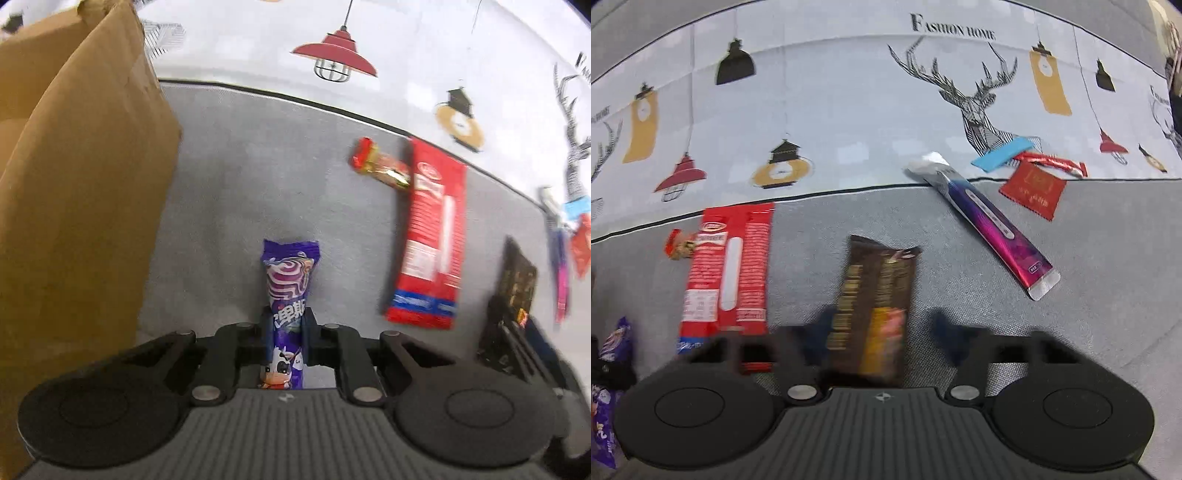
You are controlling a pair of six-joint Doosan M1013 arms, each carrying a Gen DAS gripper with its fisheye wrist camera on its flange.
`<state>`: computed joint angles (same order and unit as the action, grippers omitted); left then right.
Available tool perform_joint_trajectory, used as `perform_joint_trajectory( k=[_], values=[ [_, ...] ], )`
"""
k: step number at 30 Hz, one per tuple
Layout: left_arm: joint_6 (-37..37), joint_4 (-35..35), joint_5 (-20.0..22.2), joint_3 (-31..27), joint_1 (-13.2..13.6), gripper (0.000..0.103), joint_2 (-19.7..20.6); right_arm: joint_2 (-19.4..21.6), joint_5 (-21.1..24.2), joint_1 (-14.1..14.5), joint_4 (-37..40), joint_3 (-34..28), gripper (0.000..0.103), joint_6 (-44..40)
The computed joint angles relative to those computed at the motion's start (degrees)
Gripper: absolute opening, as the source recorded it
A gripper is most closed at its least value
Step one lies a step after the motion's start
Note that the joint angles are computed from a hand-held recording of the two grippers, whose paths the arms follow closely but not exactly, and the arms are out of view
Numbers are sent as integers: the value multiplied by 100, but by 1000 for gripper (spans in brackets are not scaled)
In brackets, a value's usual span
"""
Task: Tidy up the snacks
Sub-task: 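Grasp the purple candy bar with left tool while right tool grasps the dark chocolate bar, then carry the purple candy bar and chocolate bar over the box with both tools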
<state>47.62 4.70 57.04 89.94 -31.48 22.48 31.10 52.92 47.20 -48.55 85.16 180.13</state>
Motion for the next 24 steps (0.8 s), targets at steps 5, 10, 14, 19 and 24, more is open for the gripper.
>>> perform_joint_trajectory(
  k=[5,10,14,19,24],
  values=[
    [424,-42,-197,189,-41,15,-317,-290,-214,55,40,297,41,680],
    [792,-42,-356,460,-131,15,-669,-580,64,323,-261,500,41,1433],
    [973,27,-504,758,-243,15,-1056,-795,235,613,-500,603,41,1890],
    [1226,112,-719,1129,-321,15,-1641,-993,459,1018,-776,623,41,2498],
    [1465,186,-741,1499,-351,15,-2309,-1143,550,1493,-938,537,41,2754]
  ],
)
